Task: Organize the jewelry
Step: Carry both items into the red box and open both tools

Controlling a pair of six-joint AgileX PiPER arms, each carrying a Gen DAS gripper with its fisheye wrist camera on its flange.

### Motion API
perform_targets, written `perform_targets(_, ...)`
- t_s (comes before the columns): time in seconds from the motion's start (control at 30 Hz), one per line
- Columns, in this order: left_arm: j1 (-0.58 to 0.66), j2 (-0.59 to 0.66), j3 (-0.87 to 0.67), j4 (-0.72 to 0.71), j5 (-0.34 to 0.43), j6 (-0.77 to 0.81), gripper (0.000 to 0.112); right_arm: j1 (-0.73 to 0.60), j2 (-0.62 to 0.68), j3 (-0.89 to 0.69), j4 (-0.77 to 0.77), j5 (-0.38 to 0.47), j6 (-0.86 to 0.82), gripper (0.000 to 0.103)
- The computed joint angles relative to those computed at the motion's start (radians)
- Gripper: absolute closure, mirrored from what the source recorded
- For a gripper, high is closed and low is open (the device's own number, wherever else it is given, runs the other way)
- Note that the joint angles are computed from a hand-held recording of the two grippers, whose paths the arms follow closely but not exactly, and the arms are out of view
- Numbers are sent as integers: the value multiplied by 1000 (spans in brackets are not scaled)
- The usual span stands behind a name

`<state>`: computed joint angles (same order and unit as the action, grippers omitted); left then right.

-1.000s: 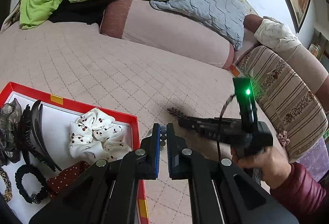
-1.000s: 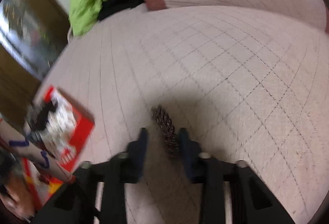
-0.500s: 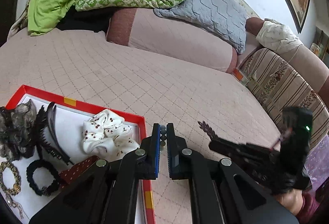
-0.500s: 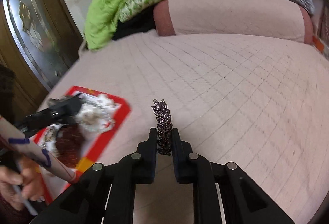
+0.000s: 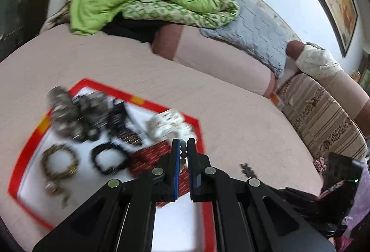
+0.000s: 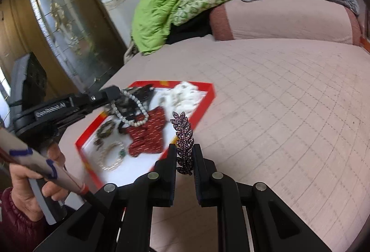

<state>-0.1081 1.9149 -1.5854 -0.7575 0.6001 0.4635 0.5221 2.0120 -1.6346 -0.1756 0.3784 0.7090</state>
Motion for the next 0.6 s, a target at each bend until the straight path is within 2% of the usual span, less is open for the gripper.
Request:
perform_targets(0.23,70,-98,186,-68,-17,103,107,82,36,-91,35,57,-31,89)
perform_targets(0.33,84,-110,213,-56,-28,105,107,100,65,-144,78,87,-61,89)
perform_targets(0.6,127,-78,195,-56,2,97,107,128,203,-398,117,273,-91,89)
